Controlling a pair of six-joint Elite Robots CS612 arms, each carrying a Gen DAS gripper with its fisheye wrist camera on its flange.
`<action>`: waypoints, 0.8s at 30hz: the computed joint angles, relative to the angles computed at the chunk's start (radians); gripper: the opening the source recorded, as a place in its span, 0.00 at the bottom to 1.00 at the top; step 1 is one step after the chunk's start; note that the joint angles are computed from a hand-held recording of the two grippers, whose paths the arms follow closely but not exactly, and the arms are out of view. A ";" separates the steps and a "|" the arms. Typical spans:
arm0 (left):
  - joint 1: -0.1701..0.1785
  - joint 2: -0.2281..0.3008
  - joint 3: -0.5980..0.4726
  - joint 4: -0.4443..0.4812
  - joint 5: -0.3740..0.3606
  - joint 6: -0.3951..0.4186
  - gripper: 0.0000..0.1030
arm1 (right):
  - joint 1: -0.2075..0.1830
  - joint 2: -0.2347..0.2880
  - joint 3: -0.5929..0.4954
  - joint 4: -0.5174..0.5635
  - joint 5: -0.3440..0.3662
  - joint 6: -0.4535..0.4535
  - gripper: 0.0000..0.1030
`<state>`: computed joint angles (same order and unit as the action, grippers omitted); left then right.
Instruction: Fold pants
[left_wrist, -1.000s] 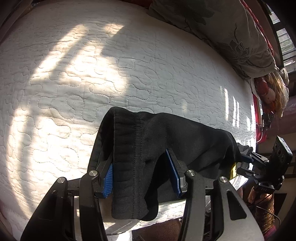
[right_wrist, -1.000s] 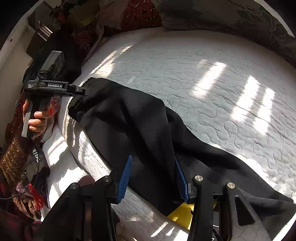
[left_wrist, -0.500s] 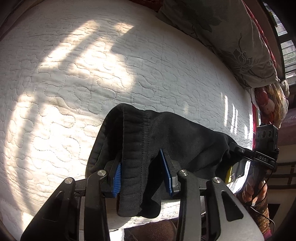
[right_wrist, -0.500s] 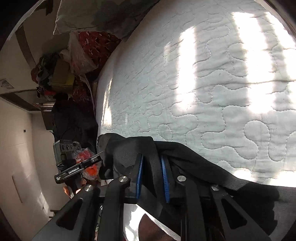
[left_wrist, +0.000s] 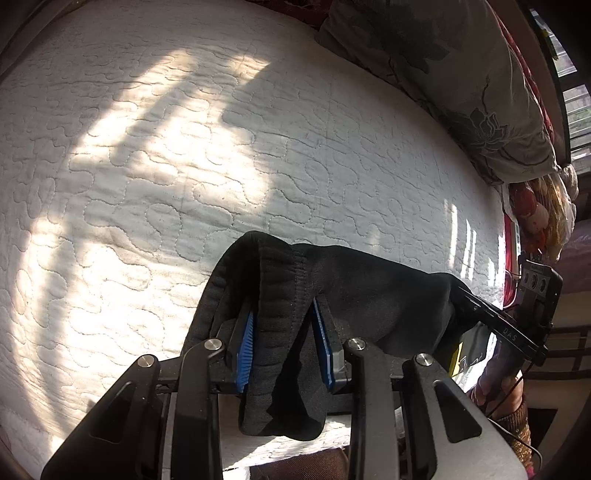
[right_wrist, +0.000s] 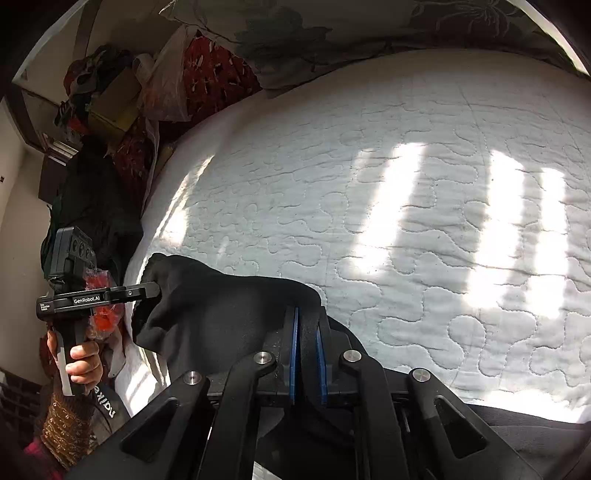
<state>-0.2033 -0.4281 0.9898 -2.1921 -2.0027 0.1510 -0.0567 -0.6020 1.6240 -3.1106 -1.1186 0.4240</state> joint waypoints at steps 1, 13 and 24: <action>-0.003 0.005 -0.010 0.008 0.001 -0.003 0.25 | 0.000 -0.002 0.003 0.001 -0.004 -0.004 0.10; -0.054 -0.021 0.043 -0.131 0.269 0.180 0.18 | 0.008 0.004 -0.005 -0.035 -0.041 0.007 0.15; 0.039 -0.024 0.004 -0.079 0.051 -0.022 0.39 | -0.037 -0.070 0.156 -0.242 -0.081 0.163 0.43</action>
